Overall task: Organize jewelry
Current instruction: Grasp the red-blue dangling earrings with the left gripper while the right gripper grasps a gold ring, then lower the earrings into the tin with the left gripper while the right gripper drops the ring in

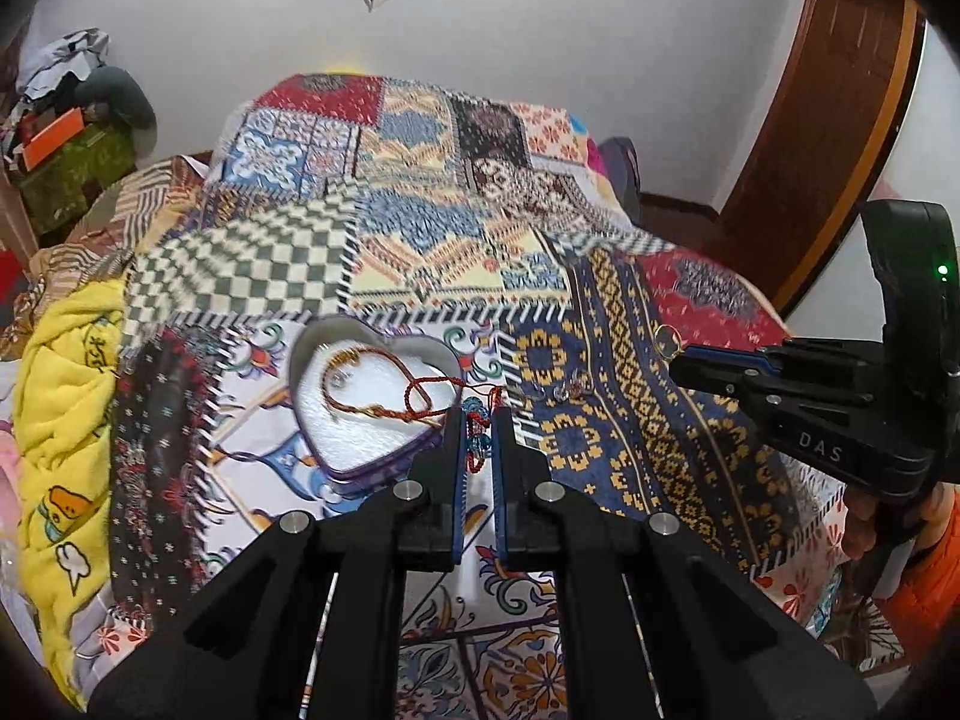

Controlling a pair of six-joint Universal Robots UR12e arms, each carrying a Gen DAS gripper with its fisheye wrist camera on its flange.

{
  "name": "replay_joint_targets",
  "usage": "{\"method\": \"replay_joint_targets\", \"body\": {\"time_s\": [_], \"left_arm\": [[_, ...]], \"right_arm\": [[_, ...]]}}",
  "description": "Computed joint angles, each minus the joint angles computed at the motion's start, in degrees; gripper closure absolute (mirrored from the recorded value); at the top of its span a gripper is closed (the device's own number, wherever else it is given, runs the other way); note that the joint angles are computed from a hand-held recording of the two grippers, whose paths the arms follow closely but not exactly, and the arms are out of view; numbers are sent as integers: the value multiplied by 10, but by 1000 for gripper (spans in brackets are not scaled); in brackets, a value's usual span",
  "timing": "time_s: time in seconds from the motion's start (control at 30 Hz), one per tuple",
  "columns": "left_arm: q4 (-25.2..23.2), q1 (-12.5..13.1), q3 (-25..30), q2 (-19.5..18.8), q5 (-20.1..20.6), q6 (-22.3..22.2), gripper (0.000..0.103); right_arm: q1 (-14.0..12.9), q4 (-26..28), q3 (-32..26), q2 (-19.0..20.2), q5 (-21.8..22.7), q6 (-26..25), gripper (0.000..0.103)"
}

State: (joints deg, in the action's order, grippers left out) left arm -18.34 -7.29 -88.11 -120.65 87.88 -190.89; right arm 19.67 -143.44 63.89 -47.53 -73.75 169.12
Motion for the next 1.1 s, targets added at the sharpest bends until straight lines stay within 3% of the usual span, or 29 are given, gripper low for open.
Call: {"method": "replay_joint_targets", "body": {"time_s": [0.27,0.57,1.1], "left_arm": [[39,7,-16,18,16,1,97],[66,20,-29,29,28,-4,97],[54,39,-13,7,0,-14,97]], "right_arm": [[12,-30,-4,-3,16,1,96],[24,-26,-31,13,42,0,96],[36,62,-109,68,58,-16,96]]}}
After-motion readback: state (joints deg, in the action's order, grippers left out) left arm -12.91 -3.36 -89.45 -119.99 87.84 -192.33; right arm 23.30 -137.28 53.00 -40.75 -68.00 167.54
